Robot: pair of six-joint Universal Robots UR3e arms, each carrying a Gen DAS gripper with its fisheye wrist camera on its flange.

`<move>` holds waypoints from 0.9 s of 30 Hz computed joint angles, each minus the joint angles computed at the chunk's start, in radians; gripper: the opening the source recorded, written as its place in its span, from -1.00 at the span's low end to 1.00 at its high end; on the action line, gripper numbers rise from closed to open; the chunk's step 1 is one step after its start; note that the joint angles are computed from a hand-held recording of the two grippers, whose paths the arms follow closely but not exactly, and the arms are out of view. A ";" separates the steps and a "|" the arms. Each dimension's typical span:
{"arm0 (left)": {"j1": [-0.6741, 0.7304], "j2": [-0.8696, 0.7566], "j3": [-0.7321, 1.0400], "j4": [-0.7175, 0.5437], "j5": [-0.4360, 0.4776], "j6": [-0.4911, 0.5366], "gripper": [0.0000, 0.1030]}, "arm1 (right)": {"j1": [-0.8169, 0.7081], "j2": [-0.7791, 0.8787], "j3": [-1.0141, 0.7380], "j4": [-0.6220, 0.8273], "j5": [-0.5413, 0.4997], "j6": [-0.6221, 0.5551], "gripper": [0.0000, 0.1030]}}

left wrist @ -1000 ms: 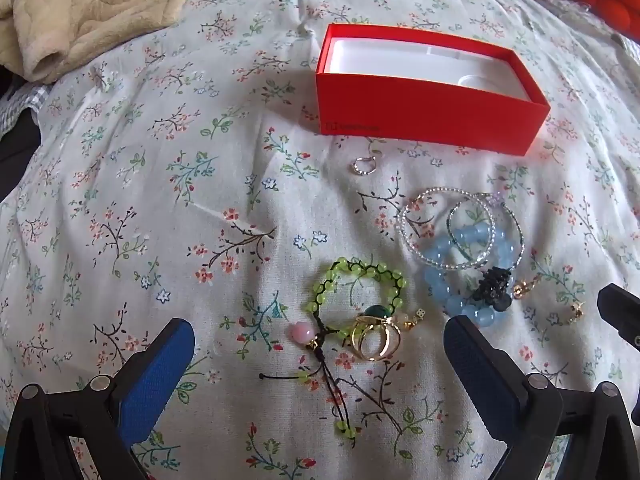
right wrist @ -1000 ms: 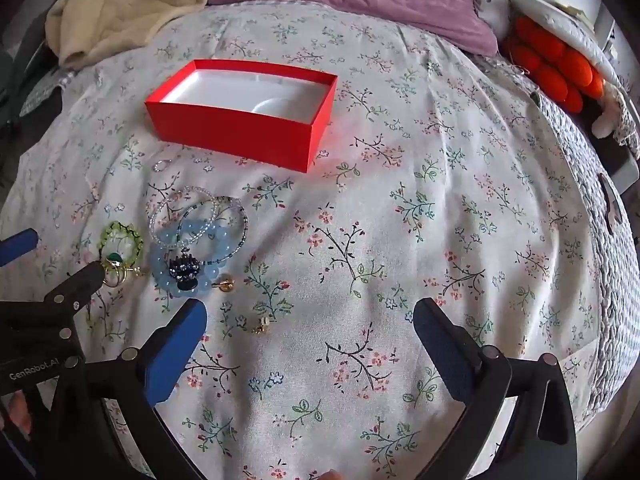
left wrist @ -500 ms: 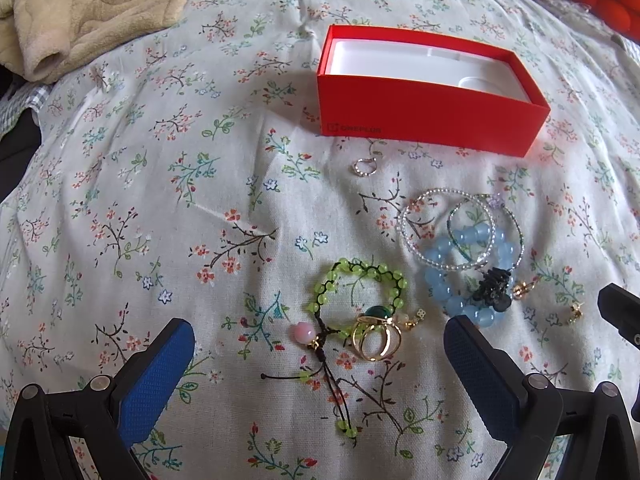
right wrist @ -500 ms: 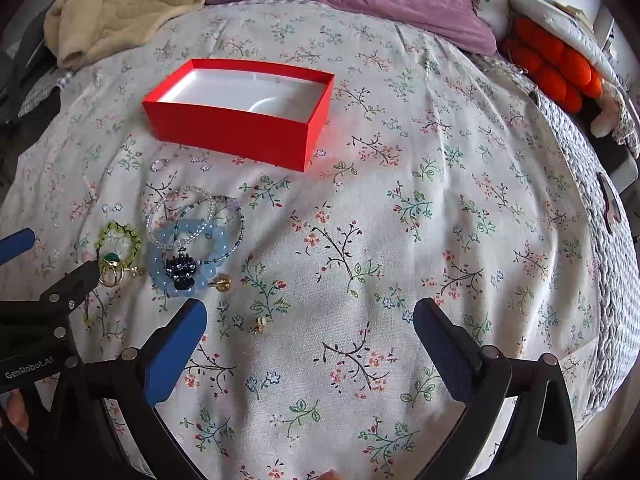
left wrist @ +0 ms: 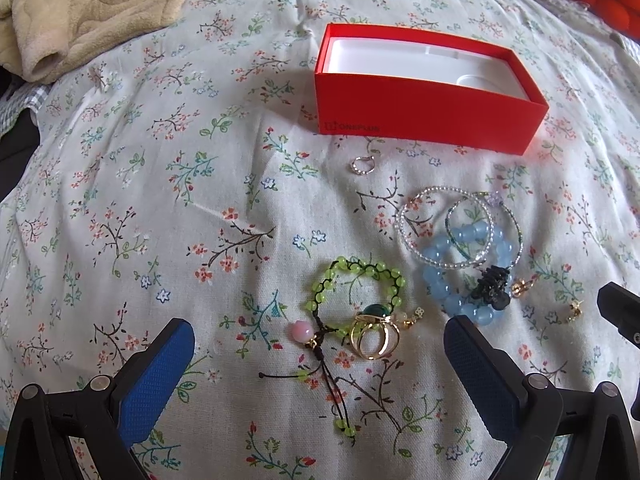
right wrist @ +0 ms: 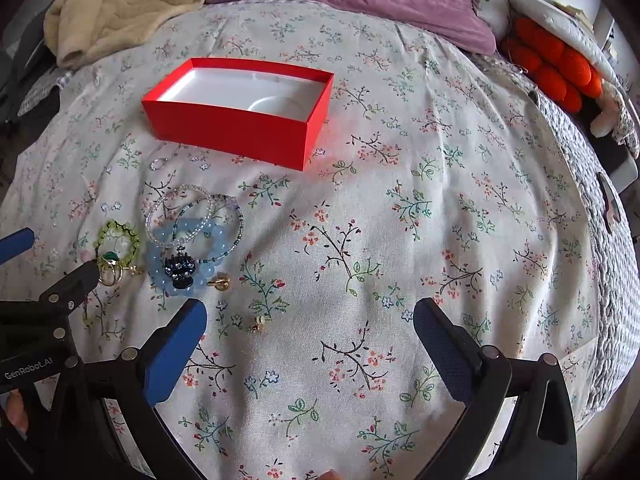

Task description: Organize jewelry

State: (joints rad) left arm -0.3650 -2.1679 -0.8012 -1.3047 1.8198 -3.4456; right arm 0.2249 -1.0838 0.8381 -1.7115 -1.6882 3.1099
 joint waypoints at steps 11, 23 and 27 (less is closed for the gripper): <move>-0.006 -0.005 0.006 -0.003 -0.024 -0.009 0.99 | 0.001 0.000 0.000 0.000 -0.001 0.000 1.00; 0.026 -0.028 0.050 -0.014 -0.149 0.096 0.99 | -0.035 0.008 -0.022 0.006 0.011 0.010 1.00; 0.041 -0.030 0.005 0.121 -0.218 0.122 0.98 | -0.056 0.029 -0.064 0.023 0.023 0.027 1.00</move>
State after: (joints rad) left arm -0.3243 -2.1977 -0.7959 -1.1837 1.6016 -3.3234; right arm 0.1688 -1.0548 0.7736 -1.6886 -1.6649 3.1366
